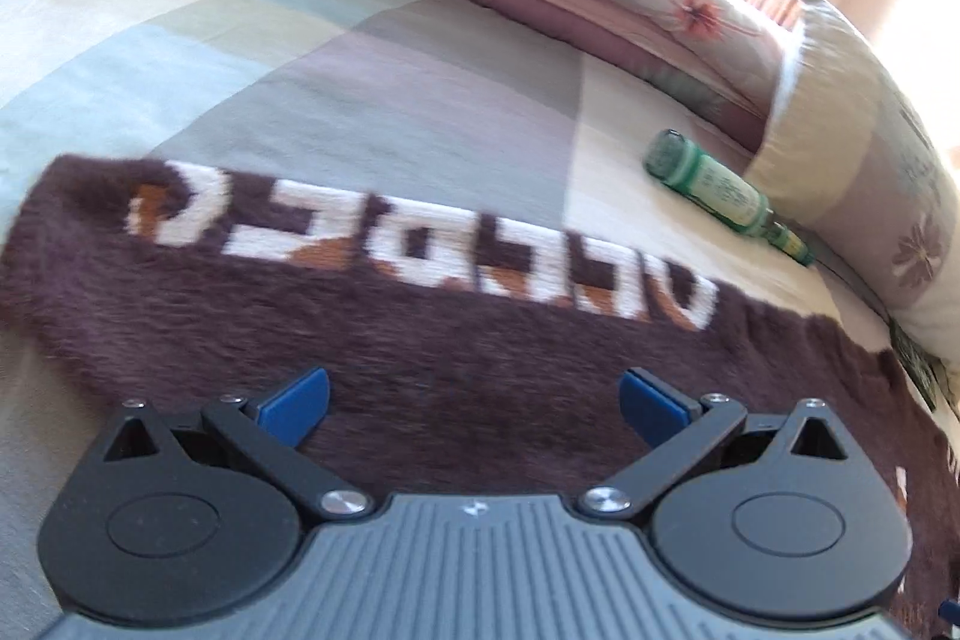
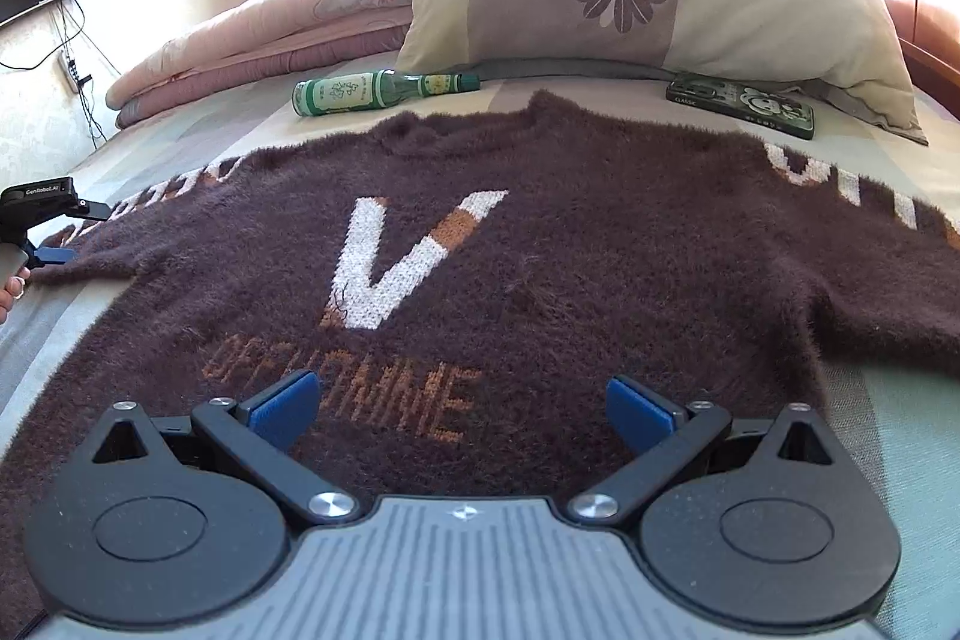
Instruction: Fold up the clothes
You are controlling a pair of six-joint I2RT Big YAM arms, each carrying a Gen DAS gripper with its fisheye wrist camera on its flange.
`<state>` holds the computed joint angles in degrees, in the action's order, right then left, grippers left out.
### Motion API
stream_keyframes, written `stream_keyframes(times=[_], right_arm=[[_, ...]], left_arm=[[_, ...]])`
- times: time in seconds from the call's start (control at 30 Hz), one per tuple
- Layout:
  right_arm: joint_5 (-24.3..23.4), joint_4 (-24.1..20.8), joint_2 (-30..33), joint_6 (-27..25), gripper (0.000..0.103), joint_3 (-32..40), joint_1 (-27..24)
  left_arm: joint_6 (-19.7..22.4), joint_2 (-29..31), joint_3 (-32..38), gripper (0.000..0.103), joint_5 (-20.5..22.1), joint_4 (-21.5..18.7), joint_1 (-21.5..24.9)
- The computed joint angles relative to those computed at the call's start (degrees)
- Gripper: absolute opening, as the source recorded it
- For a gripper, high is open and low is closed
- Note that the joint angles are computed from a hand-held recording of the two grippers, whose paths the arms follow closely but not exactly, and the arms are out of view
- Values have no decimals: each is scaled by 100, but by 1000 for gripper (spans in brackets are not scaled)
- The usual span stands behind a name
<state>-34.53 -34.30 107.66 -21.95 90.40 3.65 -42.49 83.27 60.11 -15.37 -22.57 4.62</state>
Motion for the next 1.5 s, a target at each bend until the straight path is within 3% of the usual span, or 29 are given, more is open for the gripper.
stream_keyframes(times=[0.13, 0.27, 0.43, 0.53, 0.67, 0.8, 0.97, 1.07, 1.17, 1.3, 1.4, 1.43, 1.5], right_arm=[[71, 75, 4, -25, 103, -37, 19], [121, 125, 17, -20, 103, -47, 32], [178, 202, 12, -46, 103, -85, 51], [139, 235, 8, -12, 103, -96, 51], [129, 218, 11, -23, 103, -93, 53], [29, 225, -8, -88, 103, -128, 58], [-302, 168, -27, -191, 103, -135, 39], [-456, 267, -94, -351, 103, -228, 45], [-431, 337, -161, -556, 103, -324, 79], [-428, 359, -206, -610, 103, -369, 87], [-520, 343, -213, -511, 103, -361, 66], [-550, 338, -215, -478, 103, -359, 59], [-615, 321, -223, -455, 103, -356, 49]], left_arm=[[-270, -462, -800, 102, 475, 983, 607], [-798, -787, -1246, 102, 685, 1419, 1082], [-891, -830, -1158, 102, 57, 885, 1367], [-1251, -824, -928, 102, -374, 320, 1392], [-1087, -917, -914, 102, -139, 739, 1267], [-521, -555, -414, 102, 408, 775, 1024], [-201, 261, 211, 102, 1814, 847, 870], [-49, 525, 359, 102, 1664, 821, 797], [-249, 340, 94, 102, 1234, 1079, 886], [-407, 222, 213, 102, -139, 89, 986], [-532, 371, 601, 102, -1336, -1146, 847], [-517, 347, 613, 102, -1383, -1223, 803], [-399, 193, 520, 102, -1133, -904, 671]])
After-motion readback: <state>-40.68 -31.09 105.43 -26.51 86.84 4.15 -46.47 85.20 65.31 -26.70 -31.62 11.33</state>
